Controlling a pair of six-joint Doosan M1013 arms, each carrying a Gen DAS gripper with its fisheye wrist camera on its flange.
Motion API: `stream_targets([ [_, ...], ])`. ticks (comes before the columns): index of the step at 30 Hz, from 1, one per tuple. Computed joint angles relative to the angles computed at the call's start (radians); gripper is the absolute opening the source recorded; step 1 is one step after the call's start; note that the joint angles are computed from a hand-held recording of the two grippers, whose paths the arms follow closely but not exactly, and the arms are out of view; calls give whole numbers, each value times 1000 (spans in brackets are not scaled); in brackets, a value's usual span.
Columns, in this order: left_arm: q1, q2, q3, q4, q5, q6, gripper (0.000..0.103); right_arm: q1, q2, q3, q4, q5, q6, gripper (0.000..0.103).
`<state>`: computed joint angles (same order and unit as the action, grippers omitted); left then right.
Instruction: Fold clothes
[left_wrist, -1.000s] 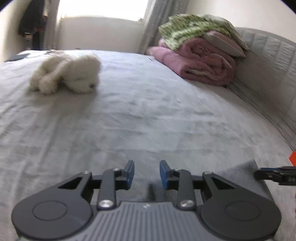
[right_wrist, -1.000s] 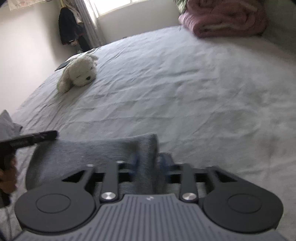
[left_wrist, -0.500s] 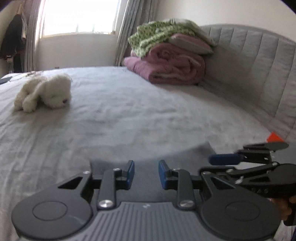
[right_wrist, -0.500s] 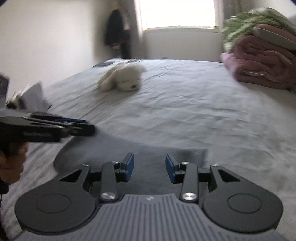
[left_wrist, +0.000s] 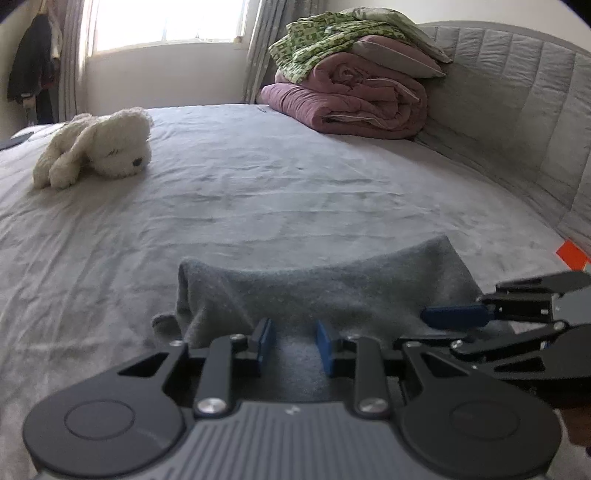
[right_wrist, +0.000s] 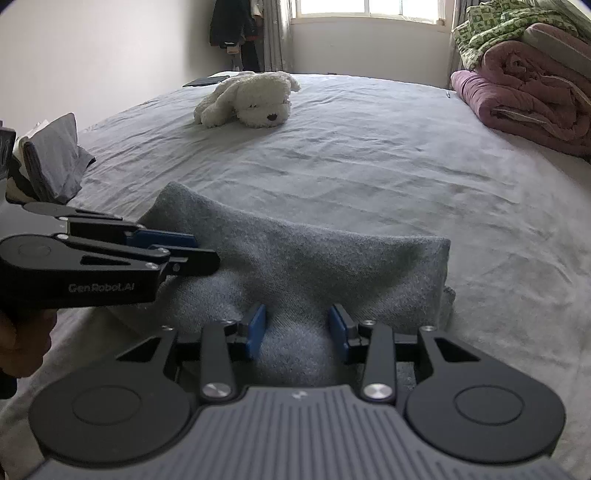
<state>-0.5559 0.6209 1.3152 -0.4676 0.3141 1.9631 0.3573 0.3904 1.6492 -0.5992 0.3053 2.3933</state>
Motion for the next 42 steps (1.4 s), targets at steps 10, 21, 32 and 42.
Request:
stream_targets([
  [10,16,9,-10,62,-35,-105,23,0,-8,7,12,-3,25,40],
  [21,30,32,-35,-17,-7,-105,21,14,-12,5,-41,42,131,41],
  [32,13,26,-25,123,-39,-187,21,22,-28,9,-162,154,308,41],
  [42,16,29,-36,109,-44,-137,22,9,-25,-1,-22,194,220,41],
])
